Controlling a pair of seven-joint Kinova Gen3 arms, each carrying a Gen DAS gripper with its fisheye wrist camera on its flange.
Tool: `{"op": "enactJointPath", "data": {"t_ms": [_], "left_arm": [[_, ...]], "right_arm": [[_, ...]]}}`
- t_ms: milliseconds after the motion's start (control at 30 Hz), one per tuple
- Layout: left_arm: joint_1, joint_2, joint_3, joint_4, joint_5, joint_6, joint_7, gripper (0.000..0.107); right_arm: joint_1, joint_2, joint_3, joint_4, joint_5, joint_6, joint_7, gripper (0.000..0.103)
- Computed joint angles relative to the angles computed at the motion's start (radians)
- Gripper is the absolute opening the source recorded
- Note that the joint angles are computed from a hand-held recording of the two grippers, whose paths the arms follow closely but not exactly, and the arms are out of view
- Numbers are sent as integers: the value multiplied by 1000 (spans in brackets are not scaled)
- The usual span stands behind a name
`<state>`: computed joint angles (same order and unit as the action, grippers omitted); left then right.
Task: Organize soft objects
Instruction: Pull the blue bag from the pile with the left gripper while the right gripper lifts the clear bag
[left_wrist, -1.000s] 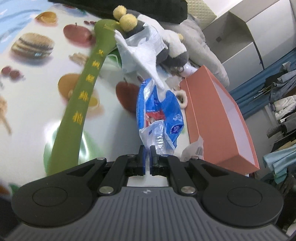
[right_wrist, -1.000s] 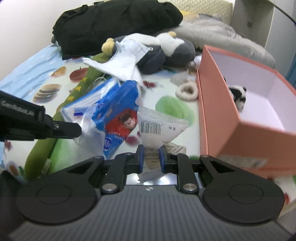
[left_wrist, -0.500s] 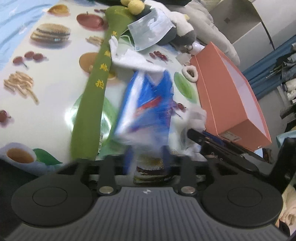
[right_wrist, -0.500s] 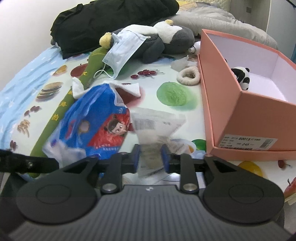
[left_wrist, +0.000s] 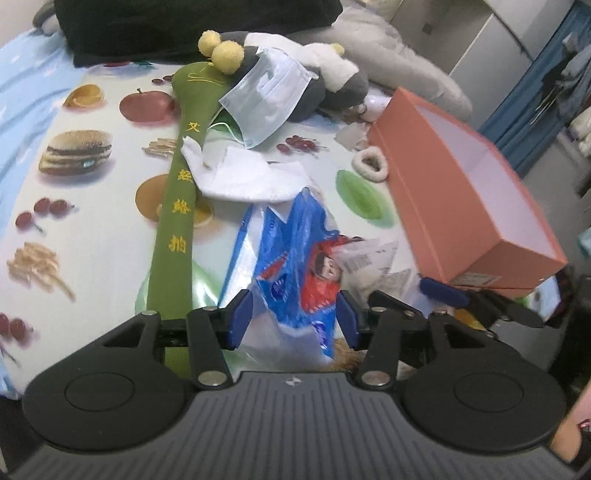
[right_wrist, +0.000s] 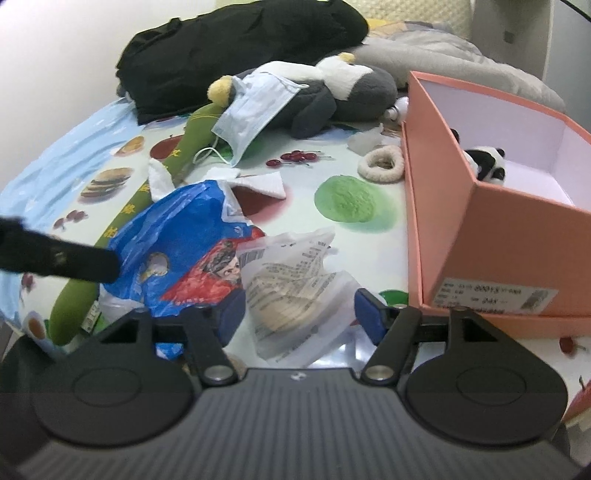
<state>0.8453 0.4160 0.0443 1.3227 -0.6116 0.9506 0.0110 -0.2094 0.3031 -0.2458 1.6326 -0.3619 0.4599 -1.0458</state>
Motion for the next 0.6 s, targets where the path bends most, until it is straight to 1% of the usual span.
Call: {"op": "enactJointPath", "data": {"t_ms": [100,167,333,400,433,467,600], "left_arm": [[-15,11,-3,-11,5,-15,-16,56],[-18,25,-5,-30,5,-6,-37,56],[-25,70,-16,-87,26,41,-93,56],[-28,83,-21,-100,33,44,-112,56],[-28,90,-24,-107,35,47,-120,56],[-28,96,-28,-115,38,50,-126,56],[-32,124,-38,-148,53,56,-156,54]], "right_arm": [[22,17,-21,-14,-22,12,40,70],[18,26,-18,-18,-20,5,51,70],[19,33,-31,-7,-5,-50,97,70],[47,37,-67,-1,-18,-75,149,70],[69,44,-90,-7,-33,-69,181,70],[75,49,-97,-14,-39,-60,199,70],[61,70,-84,-36,-42,-32,219,70]]}}
